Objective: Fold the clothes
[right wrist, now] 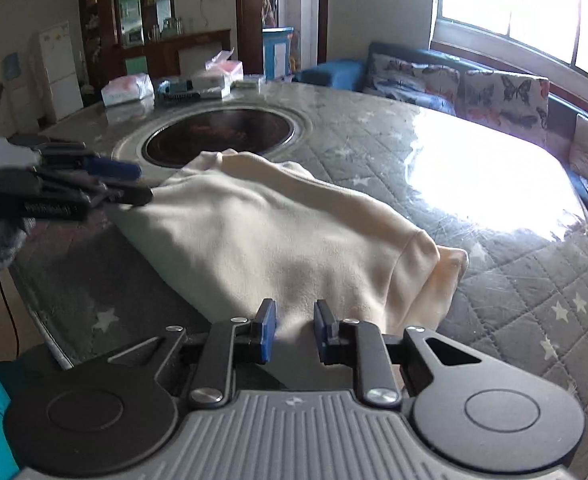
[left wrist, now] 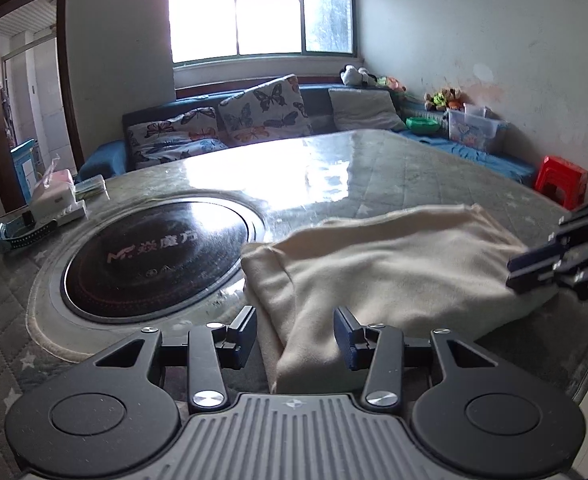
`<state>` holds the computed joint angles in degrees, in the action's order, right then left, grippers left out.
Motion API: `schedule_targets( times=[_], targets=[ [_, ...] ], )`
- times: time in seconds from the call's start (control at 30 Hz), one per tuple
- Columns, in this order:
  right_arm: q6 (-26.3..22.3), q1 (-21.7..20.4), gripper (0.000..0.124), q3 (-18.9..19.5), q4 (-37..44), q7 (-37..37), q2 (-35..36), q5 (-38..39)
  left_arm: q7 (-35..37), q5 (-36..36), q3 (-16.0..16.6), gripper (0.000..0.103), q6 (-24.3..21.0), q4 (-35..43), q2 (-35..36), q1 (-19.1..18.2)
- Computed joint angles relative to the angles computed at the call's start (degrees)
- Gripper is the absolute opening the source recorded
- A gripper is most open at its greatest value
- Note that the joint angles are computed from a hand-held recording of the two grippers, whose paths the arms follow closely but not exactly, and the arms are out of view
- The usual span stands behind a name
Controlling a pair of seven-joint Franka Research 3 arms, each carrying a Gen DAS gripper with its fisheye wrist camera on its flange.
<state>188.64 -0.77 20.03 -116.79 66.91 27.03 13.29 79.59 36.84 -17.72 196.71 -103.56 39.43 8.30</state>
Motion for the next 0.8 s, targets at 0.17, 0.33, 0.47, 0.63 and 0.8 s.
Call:
schedule_targets(
  times=[0.17,0.33,0.47,0.63,0.8],
  targets=[
    [-0.9,1.4,0.022,-0.9,1.7,-1.6,-0.4,-1.5,0.0,1.2,-2.7,0.046,-1.1,0.2,0.2,2.7],
    [-5.2,1.1,0.029,1.9,7.3,-8.0,2.6,-3.1,-0.2,-0.1,-6.4,0.047,-5.0,1.3,1.2,6.3],
    [-8.6,2.3,0.036,3.5,12.3,-13.7,5.4,-3.2,1.3,-2.3,-9.7,0.05,-6.2,1.3,1.8,9.6],
    [-11.8,4.5,0.039,4.9,17.8,-21.1,9.0,-3.3,2.4,-5.2,-13.6,0.053,-8.3,2.4,2.8,13.4],
    [-13.3,12.3,0.039,-1.3,22.6,-22.7,12.0,-3.3,5.5,-9.9,-22.6,0.068,-13.1,3.5,6.0,20.2]
  ],
)
